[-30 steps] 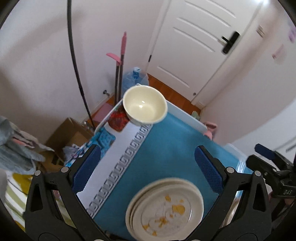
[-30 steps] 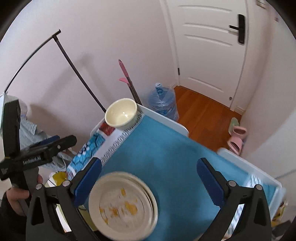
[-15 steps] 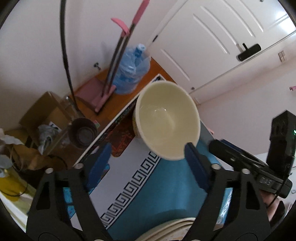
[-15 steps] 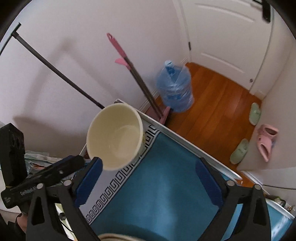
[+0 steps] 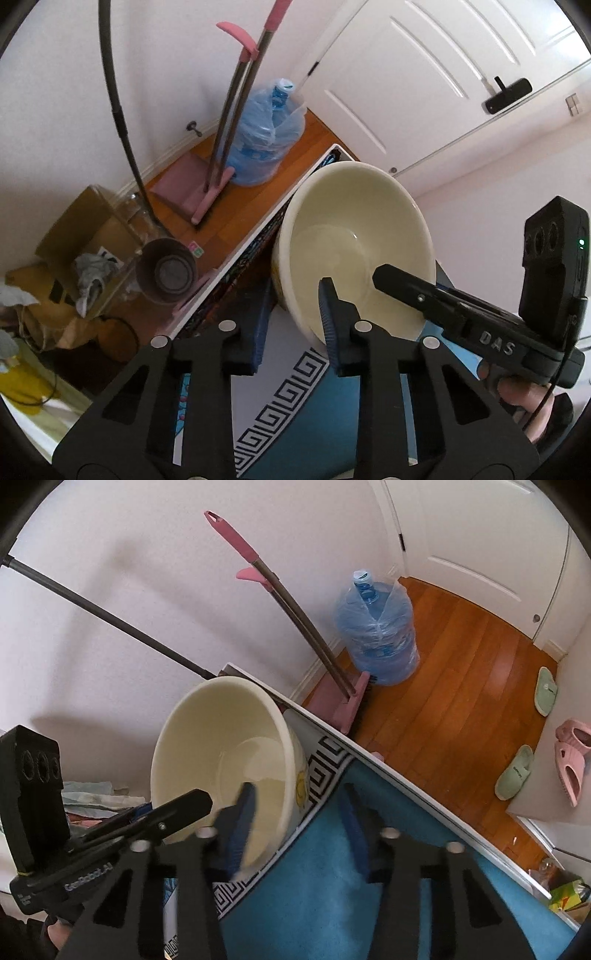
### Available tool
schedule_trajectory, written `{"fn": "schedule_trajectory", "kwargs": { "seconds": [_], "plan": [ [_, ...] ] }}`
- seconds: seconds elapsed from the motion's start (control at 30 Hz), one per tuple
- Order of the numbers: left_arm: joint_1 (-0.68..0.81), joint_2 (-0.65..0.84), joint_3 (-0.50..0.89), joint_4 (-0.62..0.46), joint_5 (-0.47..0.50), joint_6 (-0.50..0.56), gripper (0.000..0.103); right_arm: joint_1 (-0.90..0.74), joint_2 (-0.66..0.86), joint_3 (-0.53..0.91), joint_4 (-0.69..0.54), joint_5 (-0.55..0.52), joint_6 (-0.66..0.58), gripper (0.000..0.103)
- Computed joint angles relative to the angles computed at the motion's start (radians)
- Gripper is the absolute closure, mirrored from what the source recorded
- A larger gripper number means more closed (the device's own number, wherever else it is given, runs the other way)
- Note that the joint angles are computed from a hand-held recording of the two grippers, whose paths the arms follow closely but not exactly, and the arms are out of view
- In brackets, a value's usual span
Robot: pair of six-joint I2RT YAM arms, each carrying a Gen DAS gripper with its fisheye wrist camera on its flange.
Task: Organize plates and bowls
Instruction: 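Move both grippers to the cream bowl and close on its rim, then carry the cream bowl with both grippers and lower it into the white bowl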
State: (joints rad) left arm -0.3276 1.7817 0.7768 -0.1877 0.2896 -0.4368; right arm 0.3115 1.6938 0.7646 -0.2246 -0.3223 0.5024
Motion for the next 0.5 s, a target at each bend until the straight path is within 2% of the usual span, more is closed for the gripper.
{"fn": "schedule_trajectory", "kwargs": {
  "seconds": [0.1, 0.33, 0.5],
  "plan": [
    [-0.006, 0.002, 0.002, -0.001, -0.014, 0.009, 0.080, 0.007, 0.018, 0.008, 0.020, -0.006, 0.013, 0.082],
    [-0.040, -0.045, -0.009, -0.024, -0.063, 0.022, 0.080, 0.028, -0.007, 0.002, 0.007, 0.025, 0.017, 0.083],
    [-0.083, -0.127, -0.016, -0.073, -0.100, 0.037, 0.080, 0.046, -0.109, -0.033, -0.028, 0.064, 0.040, 0.083]
  ]
}}
